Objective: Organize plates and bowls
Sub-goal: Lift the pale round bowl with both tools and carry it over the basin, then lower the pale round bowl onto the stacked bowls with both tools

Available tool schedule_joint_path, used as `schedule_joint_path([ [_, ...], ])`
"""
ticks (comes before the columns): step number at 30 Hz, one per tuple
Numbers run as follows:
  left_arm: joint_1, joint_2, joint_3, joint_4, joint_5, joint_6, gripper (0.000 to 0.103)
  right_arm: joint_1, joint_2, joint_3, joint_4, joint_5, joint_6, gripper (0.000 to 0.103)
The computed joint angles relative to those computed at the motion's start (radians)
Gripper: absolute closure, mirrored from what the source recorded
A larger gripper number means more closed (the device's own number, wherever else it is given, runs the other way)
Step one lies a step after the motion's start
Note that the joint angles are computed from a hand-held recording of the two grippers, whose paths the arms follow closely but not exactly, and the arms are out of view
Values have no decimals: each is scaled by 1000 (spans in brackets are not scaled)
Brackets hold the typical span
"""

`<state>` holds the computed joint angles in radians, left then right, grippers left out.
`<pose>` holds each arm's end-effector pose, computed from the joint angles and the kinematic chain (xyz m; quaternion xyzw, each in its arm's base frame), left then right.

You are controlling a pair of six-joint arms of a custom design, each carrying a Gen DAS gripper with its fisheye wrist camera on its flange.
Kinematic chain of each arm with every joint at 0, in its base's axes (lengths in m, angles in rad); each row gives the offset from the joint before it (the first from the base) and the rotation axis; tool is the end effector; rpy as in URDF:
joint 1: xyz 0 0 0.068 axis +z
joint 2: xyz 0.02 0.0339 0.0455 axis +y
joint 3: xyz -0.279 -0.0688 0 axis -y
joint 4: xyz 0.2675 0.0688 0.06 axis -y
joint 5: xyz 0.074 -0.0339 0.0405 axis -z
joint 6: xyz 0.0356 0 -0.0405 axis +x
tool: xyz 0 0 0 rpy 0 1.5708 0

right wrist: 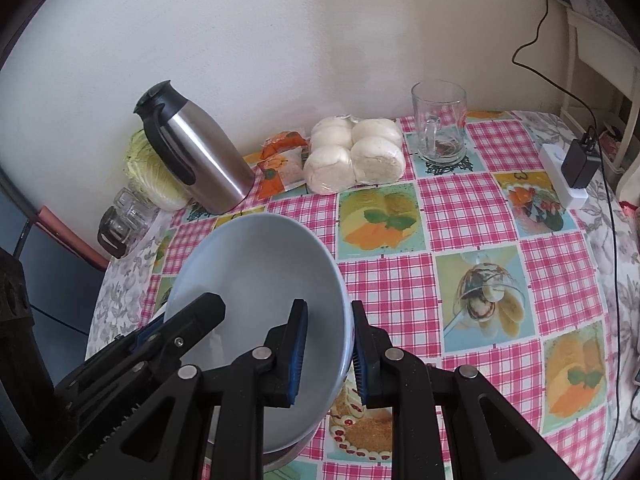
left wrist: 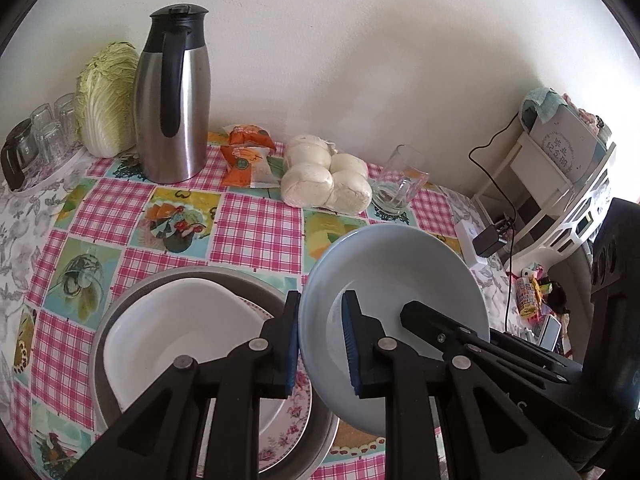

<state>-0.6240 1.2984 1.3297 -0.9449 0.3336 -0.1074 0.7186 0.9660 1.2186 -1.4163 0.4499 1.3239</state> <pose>0.2173 -0.1708 0.3653 0.2902 0.8887 -0.2606 0.2410 0.1211 0.0854 0.3706 0.3276 0.8979 0.0539 0.2892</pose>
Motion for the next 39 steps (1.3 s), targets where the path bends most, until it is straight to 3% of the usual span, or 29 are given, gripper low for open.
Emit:
schedule_joint_path([
  [20,322,7,53,-115,86,180,82,100,296,152,141,-12,-56,80],
  [39,341,71,43,-141,58,246,82,69,383,154,139,-79,-103,78],
])
